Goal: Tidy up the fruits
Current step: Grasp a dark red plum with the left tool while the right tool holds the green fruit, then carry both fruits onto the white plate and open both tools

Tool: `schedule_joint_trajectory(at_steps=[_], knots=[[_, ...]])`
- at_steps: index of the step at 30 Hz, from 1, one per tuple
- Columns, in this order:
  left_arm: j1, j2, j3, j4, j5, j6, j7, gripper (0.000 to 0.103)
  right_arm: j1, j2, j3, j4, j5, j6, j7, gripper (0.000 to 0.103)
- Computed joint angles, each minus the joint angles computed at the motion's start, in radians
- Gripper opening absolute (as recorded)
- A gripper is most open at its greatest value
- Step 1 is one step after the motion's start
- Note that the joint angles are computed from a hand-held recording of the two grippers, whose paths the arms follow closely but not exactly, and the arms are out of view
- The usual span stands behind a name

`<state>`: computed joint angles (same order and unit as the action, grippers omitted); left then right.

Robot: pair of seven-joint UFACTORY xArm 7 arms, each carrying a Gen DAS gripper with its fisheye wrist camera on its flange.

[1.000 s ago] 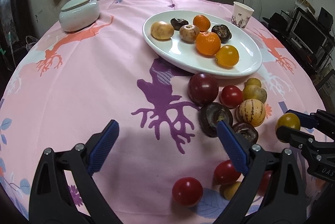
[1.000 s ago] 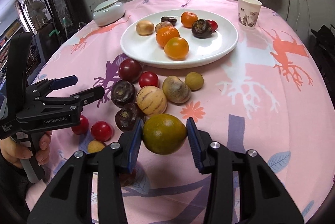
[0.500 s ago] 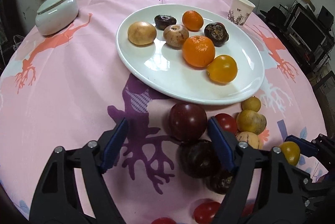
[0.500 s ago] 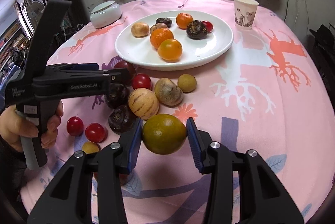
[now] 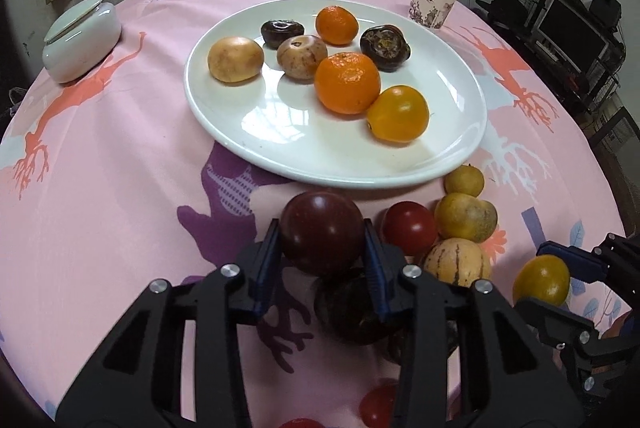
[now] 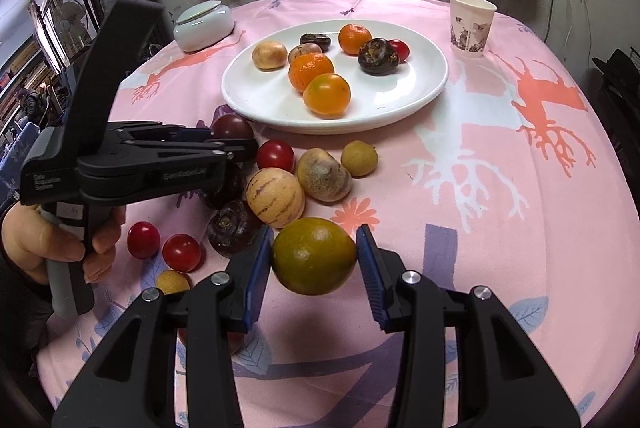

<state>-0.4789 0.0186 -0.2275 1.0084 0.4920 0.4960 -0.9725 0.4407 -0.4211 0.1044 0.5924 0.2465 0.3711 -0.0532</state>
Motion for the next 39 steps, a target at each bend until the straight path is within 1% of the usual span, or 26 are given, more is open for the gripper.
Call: schedule_joint_trajectory(at_steps=[2,6,10,14,18,21,24,27,32,34,36,37,38,39], knots=[[0.003,-0.033,0.000,-0.029,0.020,-0.004,-0.033,0.039,-0.001,0.000,0.002,0.000,-0.003,-0.003,0.002,0.043],[0.021,-0.108,-0.018,-0.089,0.032,-0.009,-0.056,0.039,-0.002,-0.006,0.005,-0.004,-0.008,-0.014,0.007,0.043],[0.051,-0.182,-0.062,-0.135,0.093,0.011,-0.104,0.040,-0.007,-0.008,0.014,-0.008,-0.021,-0.028,0.019,0.043],[0.067,-0.234,-0.091,-0.167,0.087,0.011,-0.104,0.040,-0.023,-0.009,0.028,-0.012,-0.051,-0.052,0.053,0.043],[0.088,-0.257,-0.121,-0.156,0.107,0.018,-0.095,0.040,-0.032,-0.015,0.021,-0.002,-0.064,-0.066,0.078,0.043],[0.102,-0.254,-0.134,-0.126,0.127,0.020,-0.089,0.040,-0.049,-0.013,0.015,0.032,-0.081,-0.061,0.089,0.043],[0.116,-0.227,-0.137,-0.077,0.161,0.021,-0.086,0.040,-0.104,0.015,0.040,0.094,-0.152,-0.068,0.106,0.043],[0.125,-0.184,-0.122,-0.024,0.194,0.001,-0.090,0.040,-0.140,0.079,0.045,0.177,-0.197,-0.088,0.114,0.043],[0.117,-0.071,-0.074,0.091,0.252,0.011,-0.104,0.040,-0.143,0.242,0.018,0.330,-0.174,-0.115,0.100,0.043],[0.103,-0.012,-0.044,0.143,0.269,0.019,-0.109,0.040,-0.140,0.326,0.012,0.405,-0.147,-0.115,0.082,0.043],[0.090,0.038,-0.011,0.180,0.240,-0.005,-0.083,0.040,-0.141,0.398,0.014,0.471,-0.097,-0.102,0.067,0.043],[0.083,0.062,0.003,0.196,0.217,-0.015,-0.062,0.040,-0.141,0.434,0.018,0.509,-0.046,-0.082,0.046,0.043],[0.073,0.087,0.016,0.216,0.212,-0.009,-0.057,0.040,-0.146,0.464,0.024,0.539,-0.015,-0.070,0.033,0.043],[0.061,0.106,0.030,0.232,0.215,-0.001,-0.060,0.040,-0.149,0.487,0.030,0.562,-0.015,-0.063,0.043,0.043]])
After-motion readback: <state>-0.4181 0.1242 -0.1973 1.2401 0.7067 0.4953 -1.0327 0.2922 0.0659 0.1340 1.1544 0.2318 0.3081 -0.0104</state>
